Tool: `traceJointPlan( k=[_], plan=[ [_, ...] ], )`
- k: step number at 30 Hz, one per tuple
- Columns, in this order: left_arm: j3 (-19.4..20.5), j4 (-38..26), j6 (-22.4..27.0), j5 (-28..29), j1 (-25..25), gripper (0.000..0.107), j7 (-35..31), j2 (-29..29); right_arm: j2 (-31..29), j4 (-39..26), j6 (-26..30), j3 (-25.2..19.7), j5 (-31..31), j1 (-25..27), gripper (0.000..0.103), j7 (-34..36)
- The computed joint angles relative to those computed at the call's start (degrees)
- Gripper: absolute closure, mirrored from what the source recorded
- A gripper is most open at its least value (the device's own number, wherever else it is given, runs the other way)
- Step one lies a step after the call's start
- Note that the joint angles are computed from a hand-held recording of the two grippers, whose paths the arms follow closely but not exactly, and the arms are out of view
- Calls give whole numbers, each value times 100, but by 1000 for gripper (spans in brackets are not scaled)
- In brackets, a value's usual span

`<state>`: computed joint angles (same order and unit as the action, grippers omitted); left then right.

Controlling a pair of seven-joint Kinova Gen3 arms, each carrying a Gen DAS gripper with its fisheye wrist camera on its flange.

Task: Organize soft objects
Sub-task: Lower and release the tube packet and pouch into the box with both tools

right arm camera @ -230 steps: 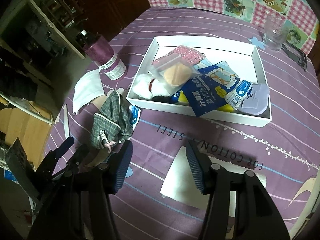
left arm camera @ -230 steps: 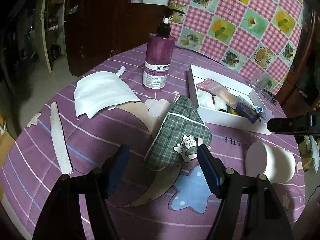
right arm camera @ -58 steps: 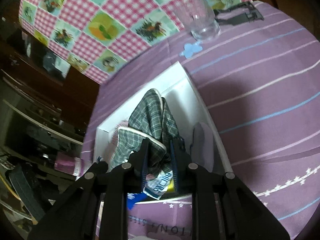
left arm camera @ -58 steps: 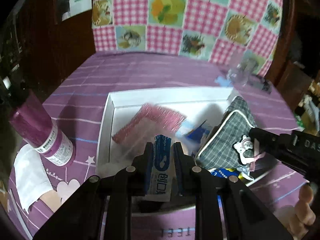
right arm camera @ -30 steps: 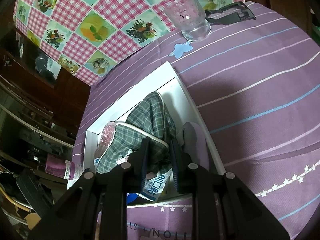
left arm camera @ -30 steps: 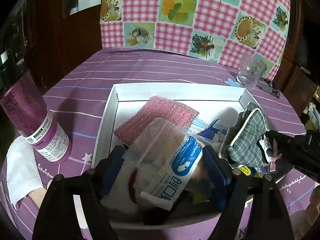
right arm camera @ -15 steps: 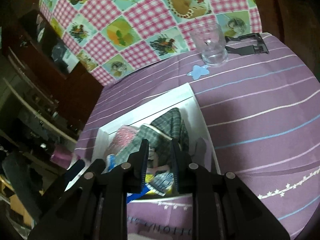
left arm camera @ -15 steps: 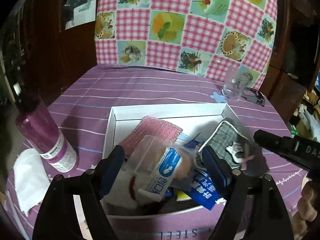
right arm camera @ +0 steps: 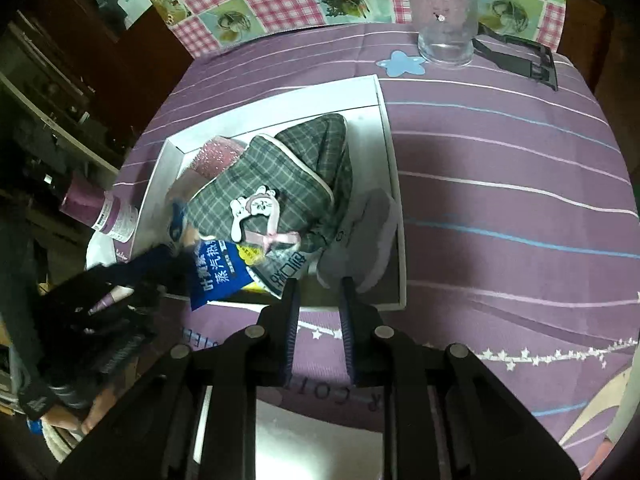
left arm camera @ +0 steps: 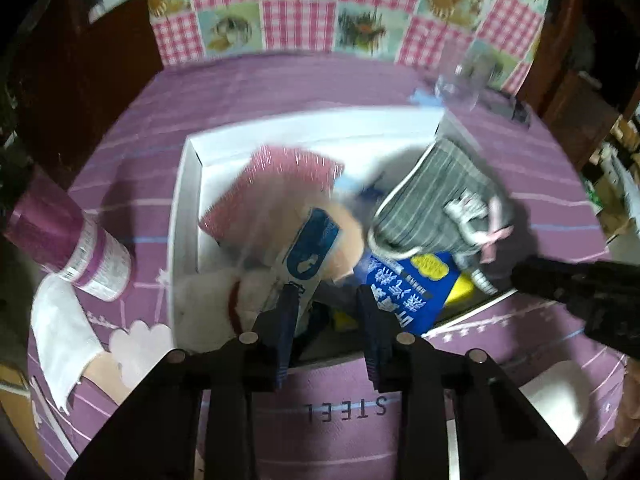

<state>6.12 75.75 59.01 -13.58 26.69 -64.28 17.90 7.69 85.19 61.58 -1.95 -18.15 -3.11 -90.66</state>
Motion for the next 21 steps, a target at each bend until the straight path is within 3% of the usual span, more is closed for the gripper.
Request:
traceJointPlan(
  k=[3, 6, 13, 18, 20, 21],
  plan=[
    [-12, 15, -12, -62, 48, 78, 52, 23, 33, 3, 68, -2, -83, 48, 83, 141],
    [93, -149, 214, 398, -190, 79, -220, 123, 88, -96, 300, 8, -164, 94, 83, 216],
    [92, -244, 357, 873, -401, 79, -428, 134, 177, -342, 654, -4, -28, 22, 83, -10],
    [-22, 158, -308, 367, -136, 78, -146, -190, -103, -150, 137, -51, 496, -253, 83, -369],
    [25, 231, -403, 294, -138, 71, -188, -299, -224, -61, -58, -44, 538, -276, 82, -441],
    [43, 219, -416, 285, -143, 61, -184, -313, -281, -31, -131, -37, 554, -283, 82, -489]
  ],
)
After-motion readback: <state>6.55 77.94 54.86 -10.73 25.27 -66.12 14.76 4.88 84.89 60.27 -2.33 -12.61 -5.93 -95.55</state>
